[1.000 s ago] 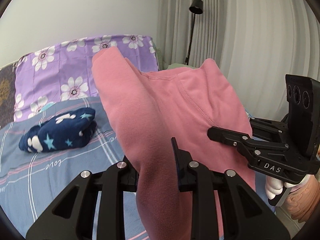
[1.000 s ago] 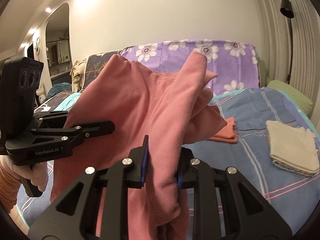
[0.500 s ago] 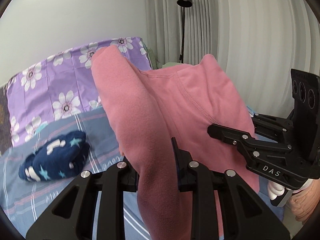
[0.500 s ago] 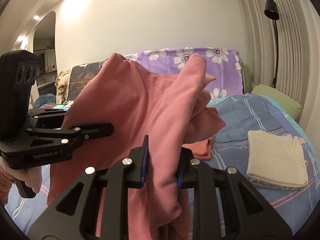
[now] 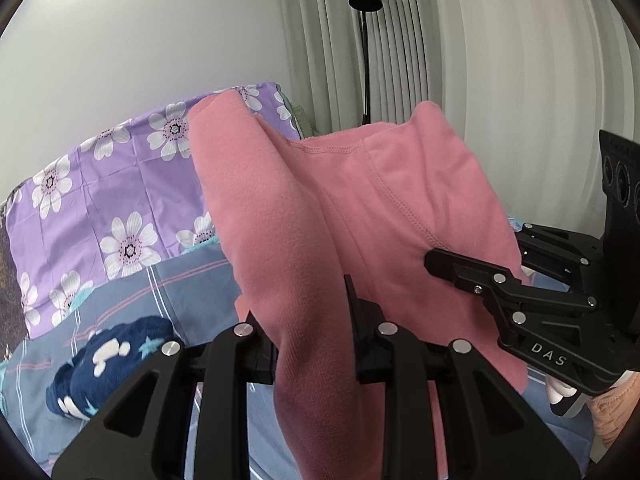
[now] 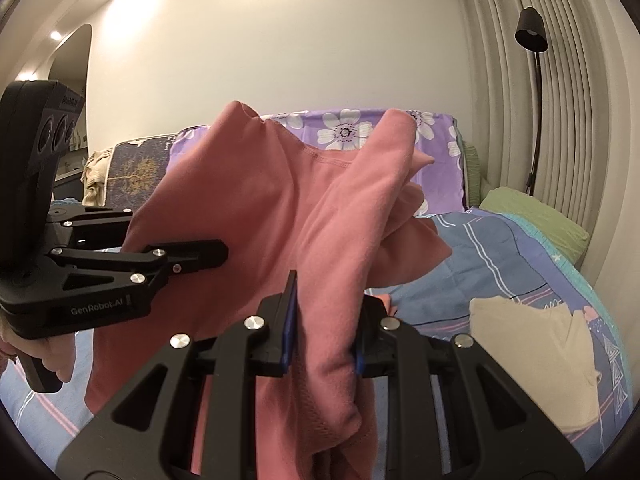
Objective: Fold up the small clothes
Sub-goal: 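Lift the pink shirt off the bed with both grippers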
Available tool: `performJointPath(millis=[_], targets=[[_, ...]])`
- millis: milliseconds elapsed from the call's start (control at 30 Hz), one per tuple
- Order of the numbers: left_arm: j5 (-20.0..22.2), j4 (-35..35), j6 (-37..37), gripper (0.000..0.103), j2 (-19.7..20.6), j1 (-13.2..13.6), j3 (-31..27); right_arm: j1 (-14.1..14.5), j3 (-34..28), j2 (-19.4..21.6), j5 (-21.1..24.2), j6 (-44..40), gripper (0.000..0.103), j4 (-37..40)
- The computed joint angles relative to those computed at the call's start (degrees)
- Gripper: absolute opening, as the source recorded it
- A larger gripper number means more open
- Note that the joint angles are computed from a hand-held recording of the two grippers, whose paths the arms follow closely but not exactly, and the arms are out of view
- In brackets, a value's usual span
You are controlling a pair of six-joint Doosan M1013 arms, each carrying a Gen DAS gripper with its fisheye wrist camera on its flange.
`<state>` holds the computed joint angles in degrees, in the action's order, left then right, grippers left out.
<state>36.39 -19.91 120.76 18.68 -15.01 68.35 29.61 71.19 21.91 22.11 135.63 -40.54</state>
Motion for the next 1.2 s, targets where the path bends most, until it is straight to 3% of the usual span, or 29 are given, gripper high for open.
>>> performJointPath(millis=[467, 800, 1200], targets=[[4.8, 8.8, -6.6, 0.026, 8.0, -0.9, -10.9, -2.4, -8.6, 6.4, 4.0, -4.4, 0.022, 4.1], [8.8, 15.2, -10.7, 0.026, 14.5, -1.6, -19.9, -4.8, -14.8, 11.6, 3.5, -9.6, 0.022, 13.9], [13.7, 22.6, -16.9, 0.027, 22.6, -1.3, -29.7, -6.1, -26.2, 19.8, 9.7, -17.8, 0.022, 22.7]])
